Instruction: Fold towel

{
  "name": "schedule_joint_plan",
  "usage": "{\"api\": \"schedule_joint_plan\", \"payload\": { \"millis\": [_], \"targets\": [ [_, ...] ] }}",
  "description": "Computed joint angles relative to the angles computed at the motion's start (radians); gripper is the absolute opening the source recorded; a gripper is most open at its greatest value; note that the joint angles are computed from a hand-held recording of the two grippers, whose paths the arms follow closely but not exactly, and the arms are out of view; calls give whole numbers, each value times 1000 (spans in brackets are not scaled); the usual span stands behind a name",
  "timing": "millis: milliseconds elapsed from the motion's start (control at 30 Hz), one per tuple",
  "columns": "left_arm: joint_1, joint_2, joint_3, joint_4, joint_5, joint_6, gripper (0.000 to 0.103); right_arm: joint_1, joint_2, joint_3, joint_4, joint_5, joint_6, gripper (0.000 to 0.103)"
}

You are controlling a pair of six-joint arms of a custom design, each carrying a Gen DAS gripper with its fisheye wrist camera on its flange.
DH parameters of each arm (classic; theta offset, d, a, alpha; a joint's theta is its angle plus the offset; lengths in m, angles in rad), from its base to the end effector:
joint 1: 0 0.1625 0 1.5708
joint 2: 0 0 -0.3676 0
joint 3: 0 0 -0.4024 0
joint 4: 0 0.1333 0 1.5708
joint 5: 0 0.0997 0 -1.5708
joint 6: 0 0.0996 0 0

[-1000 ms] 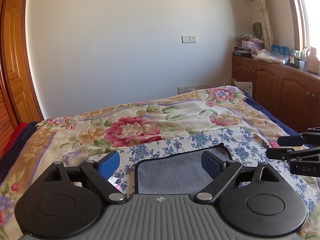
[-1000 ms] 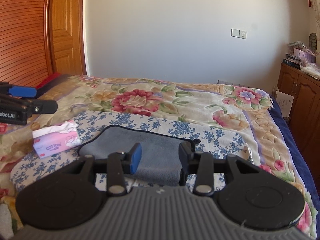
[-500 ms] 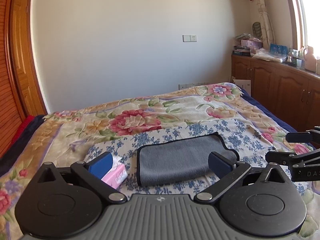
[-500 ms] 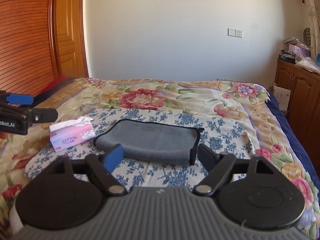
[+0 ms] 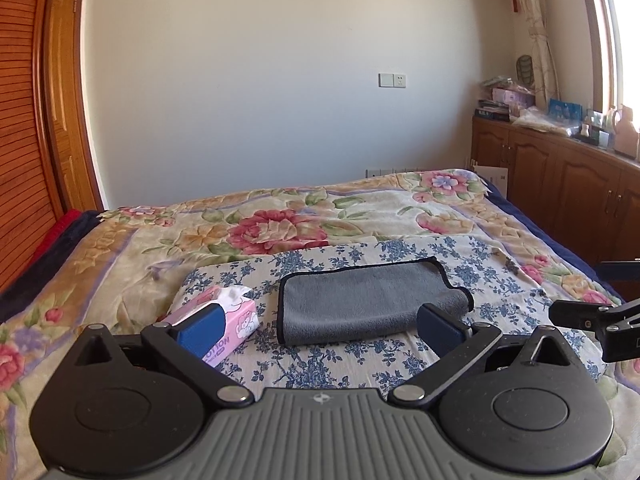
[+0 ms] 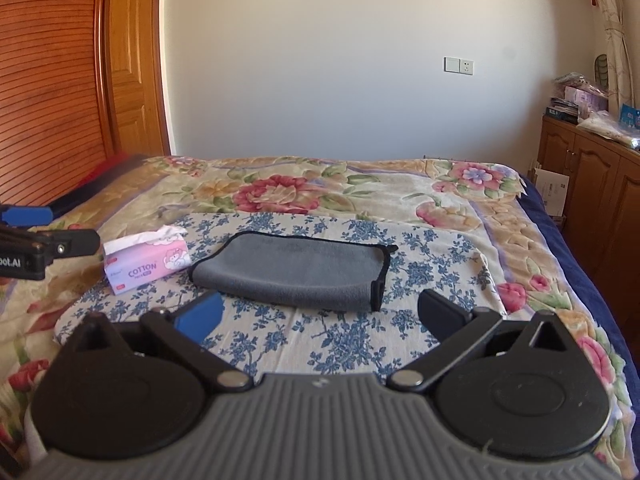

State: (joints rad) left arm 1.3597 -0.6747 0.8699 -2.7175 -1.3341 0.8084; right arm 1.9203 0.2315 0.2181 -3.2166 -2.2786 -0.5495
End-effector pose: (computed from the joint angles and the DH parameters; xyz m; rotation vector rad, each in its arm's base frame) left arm -0.0183 -0.8332 0.3391 1.0529 2.1877 -1.1085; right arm 0.3476 -0.7536 -0.0316 0.4197 -2.0402 1.2949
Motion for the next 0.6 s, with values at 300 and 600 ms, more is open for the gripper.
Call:
{"api": "schedule_joint_plan", "payload": {
  "millis": [300,600],
  "targets": [
    [13,-64,113,-63,19,22,103,12,-69,184,-110,-9,9,103],
    [29,-119,195,-81,14,15,103,26,-89,255,-138,-22,37,103]
  ]
}}
